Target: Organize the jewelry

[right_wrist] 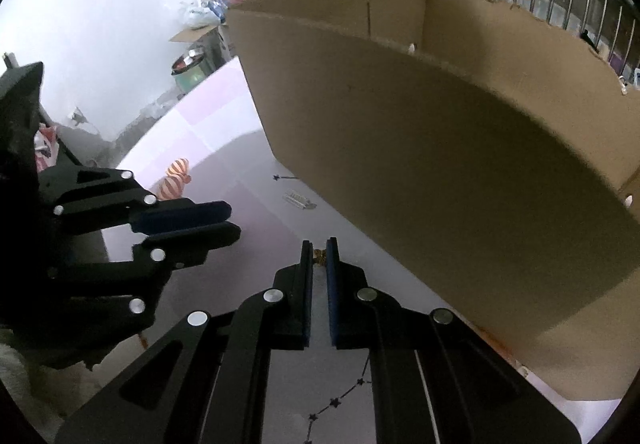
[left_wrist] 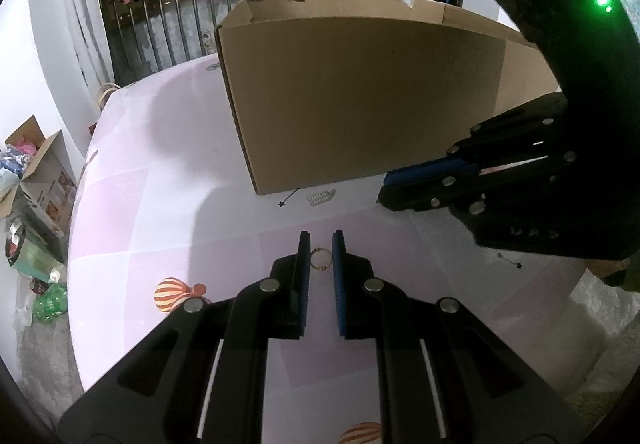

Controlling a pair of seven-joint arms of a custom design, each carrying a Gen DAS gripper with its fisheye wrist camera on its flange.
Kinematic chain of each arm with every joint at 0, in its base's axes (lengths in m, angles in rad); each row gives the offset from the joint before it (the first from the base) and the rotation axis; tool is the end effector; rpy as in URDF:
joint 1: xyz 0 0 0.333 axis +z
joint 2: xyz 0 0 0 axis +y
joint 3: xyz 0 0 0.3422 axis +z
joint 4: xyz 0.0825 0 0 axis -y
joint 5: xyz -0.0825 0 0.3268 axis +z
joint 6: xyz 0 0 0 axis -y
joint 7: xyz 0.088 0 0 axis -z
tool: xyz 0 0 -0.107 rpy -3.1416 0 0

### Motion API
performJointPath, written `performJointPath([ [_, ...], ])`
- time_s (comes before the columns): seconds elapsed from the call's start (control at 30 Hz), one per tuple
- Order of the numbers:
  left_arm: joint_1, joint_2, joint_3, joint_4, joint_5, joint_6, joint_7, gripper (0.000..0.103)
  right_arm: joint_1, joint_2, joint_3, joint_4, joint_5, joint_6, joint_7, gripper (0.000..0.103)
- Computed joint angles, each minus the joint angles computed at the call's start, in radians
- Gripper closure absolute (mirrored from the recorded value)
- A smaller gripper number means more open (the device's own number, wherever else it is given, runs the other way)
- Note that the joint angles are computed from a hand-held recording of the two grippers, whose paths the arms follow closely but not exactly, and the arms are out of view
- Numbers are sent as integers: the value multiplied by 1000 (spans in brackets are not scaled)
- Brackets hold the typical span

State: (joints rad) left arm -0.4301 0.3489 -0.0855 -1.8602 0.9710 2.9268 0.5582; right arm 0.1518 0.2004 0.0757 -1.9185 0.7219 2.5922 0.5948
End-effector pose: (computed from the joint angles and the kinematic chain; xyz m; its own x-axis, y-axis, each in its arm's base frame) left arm 0.5227 -0.3484 0.4553 -0.3386 -0.9394 -0.0542 -0.6299 0.2691 -0.7286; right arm 0.5836 0.1187 0.4930 0.6395 -0.7620 -0.1020 -0.6367 -0.4506 -0.6258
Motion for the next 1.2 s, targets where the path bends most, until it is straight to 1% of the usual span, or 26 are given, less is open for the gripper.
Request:
performJointPath([
  [0.13,-13,-15,9,-2,32,-8,-28,93,-16,-48,2,-30,59,-8,-57,96],
  [0.23,-24,-46,16,-8,94,-17,-75,93,-23,-95,-9,-52,118,-20,-106,96],
  [0.37,-15,-79,-3,3,160,-33,-115,93,-29,-162,-34,-68,223,-30,-187,96],
  [0.43,-8,-88,-15,22,187,-30,-127,93,-25,-184,-46,-60,280,-20,-228,96],
  [0.5,-8,-92,-16,59,243,-13,-158,93,-20,-194,-55,-42,334,-1,-256,96],
  [0.57,-1,-69,-22,122,274,8,-159,93,-20,-178,-64,-8,371,25,-273,96],
  [0.63,6,-30,-27,192,251,23,-128,93,-21,-152,-67,17,366,66,-246,96],
  [0.7,9,33,-37,280,176,19,-42,93,-31,-105,-71,61,327,70,-179,96],
  [0.77,7,91,-51,353,86,-12,54,93,-43,-58,-74,98,266,79,-93,96],
  [0.8,10,127,-67,396,28,-39,115,93,-49,-32,-74,116,232,83,-45,96],
  [0.83,-5,159,-61,439,4,-75,146,93,-53,-15,-74,127,201,99,1,96],
  [0.9,-40,201,-30,497,-13,-122,178,93,-65,22,-66,153,151,108,63,96],
  [0.97,-54,221,-13,513,-43,-124,201,92,-82,42,-52,167,136,113,93,95],
  [1.0,-59,224,-5,512,-58,-117,209,88,-94,46,-44,170,136,103,94,95],
  [1.03,-73,222,18,506,-58,-108,192,81,-101,49,-38,169,136,104,96,95],
  [1.07,-88,216,45,495,-49,-96,166,77,-108,48,-30,163,143,107,91,94],
  [1.1,-94,207,62,480,-43,-80,145,70,-118,45,-23,160,156,99,81,91],
  [1.13,-98,197,76,464,-35,-60,121,67,-124,37,-17,150,170,100,69,85],
  [1.2,-114,169,115,425,6,-27,43,62,-135,18,-5,130,220,106,21,79],
])
